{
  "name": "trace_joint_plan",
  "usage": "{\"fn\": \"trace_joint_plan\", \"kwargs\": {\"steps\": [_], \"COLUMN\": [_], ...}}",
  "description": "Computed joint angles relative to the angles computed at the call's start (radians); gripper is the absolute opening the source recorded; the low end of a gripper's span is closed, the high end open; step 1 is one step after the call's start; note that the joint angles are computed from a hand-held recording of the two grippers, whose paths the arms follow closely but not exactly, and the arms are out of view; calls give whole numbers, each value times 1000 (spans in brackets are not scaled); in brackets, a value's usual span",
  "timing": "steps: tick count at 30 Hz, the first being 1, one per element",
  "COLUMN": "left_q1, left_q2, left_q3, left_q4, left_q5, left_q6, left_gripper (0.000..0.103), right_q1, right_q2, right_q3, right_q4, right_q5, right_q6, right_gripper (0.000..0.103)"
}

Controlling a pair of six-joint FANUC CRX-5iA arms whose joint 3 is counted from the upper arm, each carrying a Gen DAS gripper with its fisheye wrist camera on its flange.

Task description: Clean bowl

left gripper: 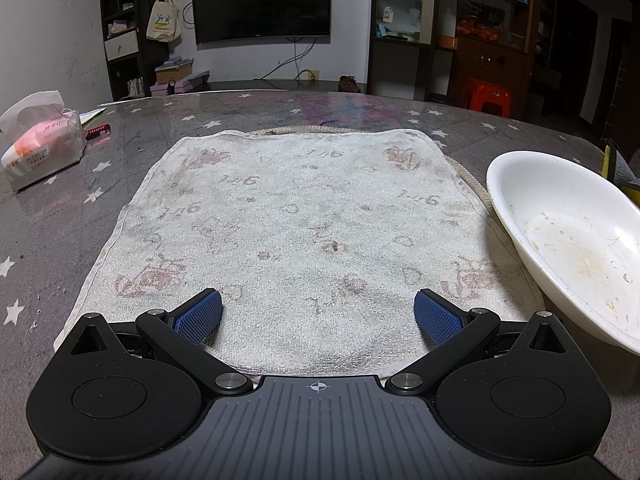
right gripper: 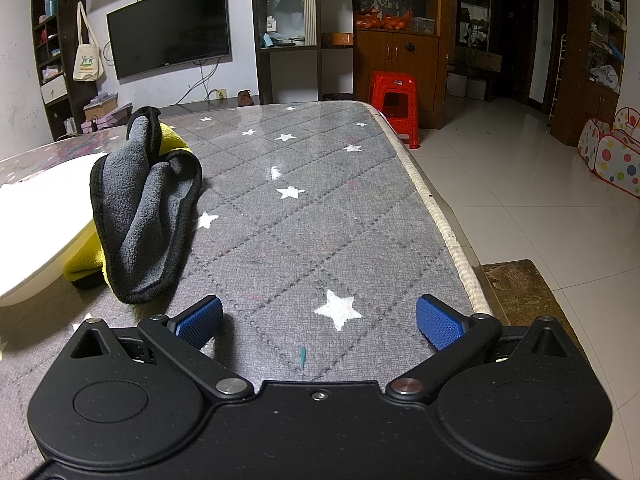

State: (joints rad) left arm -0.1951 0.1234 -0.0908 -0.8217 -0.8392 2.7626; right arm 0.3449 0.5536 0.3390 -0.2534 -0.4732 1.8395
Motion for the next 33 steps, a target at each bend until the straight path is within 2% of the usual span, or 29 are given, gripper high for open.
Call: {"fn": "trace_joint_plan", "kwargs": {"steps": [21,26,33], "left_q1": [0,11,2], "left_q2": [1,-12,-52], "left_q3": [1,0,-11], "left_q4": [1,49,96], "left_q5": [1,-3,-40], "left_q6": [1,-24,14], "left_gripper": [103,103,103], "right_q1": [4,4,4], "right_q2": [3,3,3], "right_q3": [-2,-1,-1], "right_q4": [15,16,17], "right_q5": [5,4,4], "right_q6": [-9,-9,-11], "right_gripper": [103,103,103]}}
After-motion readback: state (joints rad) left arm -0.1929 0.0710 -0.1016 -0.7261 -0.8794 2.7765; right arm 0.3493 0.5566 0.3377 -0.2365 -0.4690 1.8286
